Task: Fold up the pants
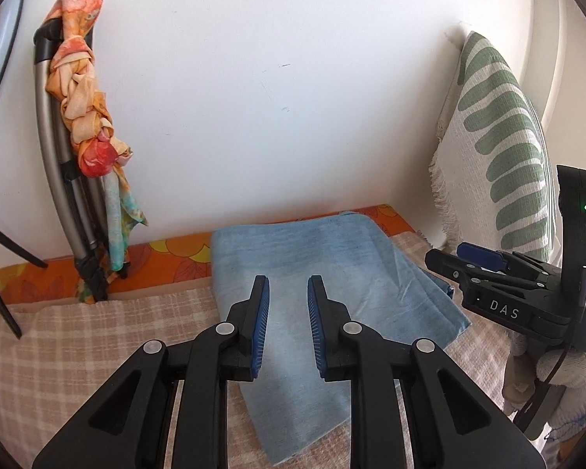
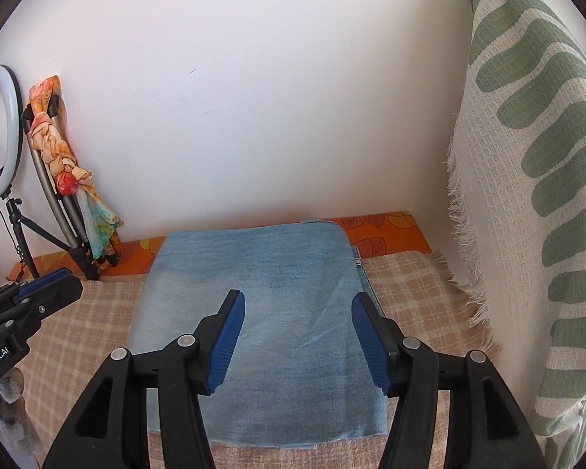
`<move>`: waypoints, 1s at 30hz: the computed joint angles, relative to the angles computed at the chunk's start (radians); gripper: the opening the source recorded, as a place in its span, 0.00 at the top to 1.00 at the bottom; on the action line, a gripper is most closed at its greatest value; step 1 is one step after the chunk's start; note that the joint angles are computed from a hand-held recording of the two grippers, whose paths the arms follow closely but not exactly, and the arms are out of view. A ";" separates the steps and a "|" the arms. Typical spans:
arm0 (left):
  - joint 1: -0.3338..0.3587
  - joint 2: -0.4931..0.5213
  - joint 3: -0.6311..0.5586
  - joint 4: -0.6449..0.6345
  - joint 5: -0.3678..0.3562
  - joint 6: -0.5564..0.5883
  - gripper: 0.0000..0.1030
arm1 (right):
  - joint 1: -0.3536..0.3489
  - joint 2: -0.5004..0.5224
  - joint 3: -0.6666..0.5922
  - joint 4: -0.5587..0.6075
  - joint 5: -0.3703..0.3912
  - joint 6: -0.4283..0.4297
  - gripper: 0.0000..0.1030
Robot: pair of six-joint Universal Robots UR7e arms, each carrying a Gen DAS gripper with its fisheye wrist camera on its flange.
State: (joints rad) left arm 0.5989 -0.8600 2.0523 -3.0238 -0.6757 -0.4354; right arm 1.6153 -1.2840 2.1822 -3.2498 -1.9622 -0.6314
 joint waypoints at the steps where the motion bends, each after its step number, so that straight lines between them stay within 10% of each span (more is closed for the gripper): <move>1: -0.008 -0.013 0.013 0.005 0.001 -0.011 0.82 | 0.005 -0.015 0.014 -0.001 0.006 0.007 0.40; 30: -0.397 -0.532 0.427 0.535 0.114 -0.505 0.38 | 0.337 -0.151 0.421 -0.375 -0.259 0.192 0.02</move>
